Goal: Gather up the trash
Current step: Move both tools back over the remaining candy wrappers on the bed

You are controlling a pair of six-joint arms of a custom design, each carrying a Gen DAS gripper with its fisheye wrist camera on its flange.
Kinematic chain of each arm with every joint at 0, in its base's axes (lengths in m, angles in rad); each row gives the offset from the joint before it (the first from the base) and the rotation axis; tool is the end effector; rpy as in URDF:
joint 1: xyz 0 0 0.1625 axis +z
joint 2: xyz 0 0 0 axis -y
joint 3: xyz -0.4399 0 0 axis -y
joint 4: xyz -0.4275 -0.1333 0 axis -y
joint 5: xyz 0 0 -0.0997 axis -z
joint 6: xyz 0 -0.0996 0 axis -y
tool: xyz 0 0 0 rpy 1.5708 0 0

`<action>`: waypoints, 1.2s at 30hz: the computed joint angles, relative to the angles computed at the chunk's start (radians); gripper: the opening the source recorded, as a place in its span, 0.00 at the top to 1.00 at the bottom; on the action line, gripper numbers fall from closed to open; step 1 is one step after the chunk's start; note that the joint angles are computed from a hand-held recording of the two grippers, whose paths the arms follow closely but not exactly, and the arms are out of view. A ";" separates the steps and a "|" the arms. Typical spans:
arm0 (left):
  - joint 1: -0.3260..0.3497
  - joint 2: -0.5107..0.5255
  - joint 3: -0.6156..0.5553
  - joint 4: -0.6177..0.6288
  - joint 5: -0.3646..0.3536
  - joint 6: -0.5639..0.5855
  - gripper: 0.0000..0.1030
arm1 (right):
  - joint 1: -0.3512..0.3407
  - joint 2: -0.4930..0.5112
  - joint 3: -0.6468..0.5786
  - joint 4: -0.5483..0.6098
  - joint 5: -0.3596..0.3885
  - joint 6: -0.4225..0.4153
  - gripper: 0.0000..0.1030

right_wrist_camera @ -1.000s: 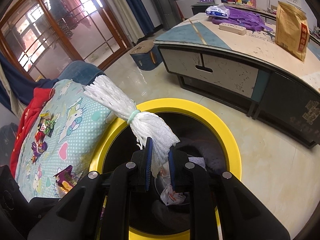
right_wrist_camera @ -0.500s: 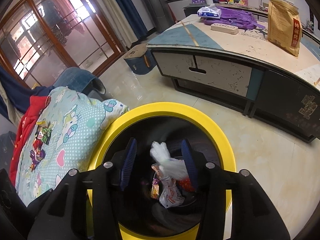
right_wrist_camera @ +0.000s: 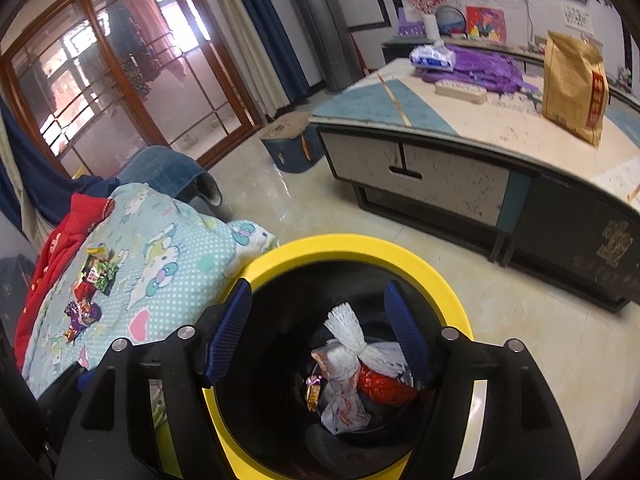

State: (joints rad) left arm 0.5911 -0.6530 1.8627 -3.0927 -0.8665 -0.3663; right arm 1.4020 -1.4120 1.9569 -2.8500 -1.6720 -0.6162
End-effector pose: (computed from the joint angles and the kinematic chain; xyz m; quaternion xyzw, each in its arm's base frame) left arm -0.4034 -0.5090 -0.0118 0.2288 0.9001 -0.3265 0.1755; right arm 0.0248 -0.5881 0.3685 0.1891 -0.9130 0.3132 0.1807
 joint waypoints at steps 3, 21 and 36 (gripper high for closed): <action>-0.007 -0.016 0.014 0.002 0.050 -0.026 0.11 | 0.011 -0.014 0.020 -0.015 0.026 -0.027 0.33; -0.058 -0.129 0.128 -0.057 0.295 -0.099 0.11 | 0.108 -0.053 0.103 -0.037 0.057 -0.143 0.25; -0.079 -0.215 0.215 -0.089 0.423 -0.189 0.11 | 0.176 -0.039 0.129 -0.028 0.052 -0.191 0.23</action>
State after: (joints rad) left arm 0.5118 -0.8677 2.0775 -3.1814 -0.4439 -0.5550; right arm 1.5781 -1.4511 2.0861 -2.8777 -1.6196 -0.8075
